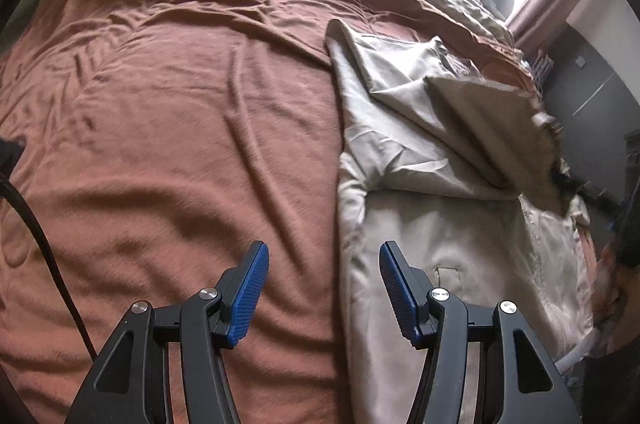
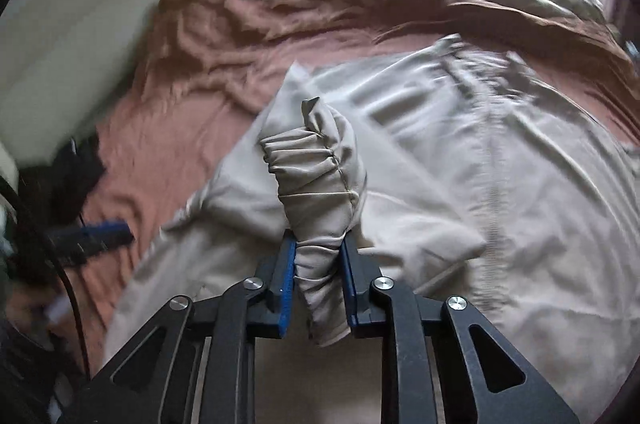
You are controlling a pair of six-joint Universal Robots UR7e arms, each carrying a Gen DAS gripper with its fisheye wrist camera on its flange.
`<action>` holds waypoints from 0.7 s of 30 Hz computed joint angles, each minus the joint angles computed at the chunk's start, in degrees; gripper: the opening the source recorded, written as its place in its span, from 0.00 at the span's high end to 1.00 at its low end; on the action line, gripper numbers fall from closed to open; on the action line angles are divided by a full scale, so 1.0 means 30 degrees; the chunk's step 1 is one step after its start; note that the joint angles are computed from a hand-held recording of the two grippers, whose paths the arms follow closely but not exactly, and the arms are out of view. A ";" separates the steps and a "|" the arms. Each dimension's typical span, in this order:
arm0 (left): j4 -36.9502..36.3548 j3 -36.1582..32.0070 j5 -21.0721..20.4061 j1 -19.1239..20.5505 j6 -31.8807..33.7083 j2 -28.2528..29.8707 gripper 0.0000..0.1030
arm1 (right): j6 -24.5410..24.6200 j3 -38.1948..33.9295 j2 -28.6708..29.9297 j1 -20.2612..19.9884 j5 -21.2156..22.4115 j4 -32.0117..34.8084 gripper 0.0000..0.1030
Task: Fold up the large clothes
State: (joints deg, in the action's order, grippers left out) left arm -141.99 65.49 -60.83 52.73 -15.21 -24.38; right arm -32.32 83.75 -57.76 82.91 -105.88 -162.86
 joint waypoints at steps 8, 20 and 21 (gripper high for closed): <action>0.2174 -0.3408 0.0443 -0.0104 0.0239 0.2126 0.42 | 0.1794 0.2091 -0.3126 -0.2015 0.1727 -0.2175 0.88; 0.5108 -0.7851 0.1414 -0.0020 0.0061 0.4798 0.42 | 0.3804 0.2997 -0.4682 -0.4287 0.3445 -0.0288 0.87; 0.5246 -0.7981 0.1453 -0.0019 -0.0009 0.4879 0.42 | 0.3894 0.2815 -0.4652 -0.4407 0.3613 0.0156 0.87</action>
State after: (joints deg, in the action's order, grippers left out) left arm -126.25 41.55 -56.47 52.67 -15.24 -9.75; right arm -20.64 92.19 -71.72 69.69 -95.04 -162.39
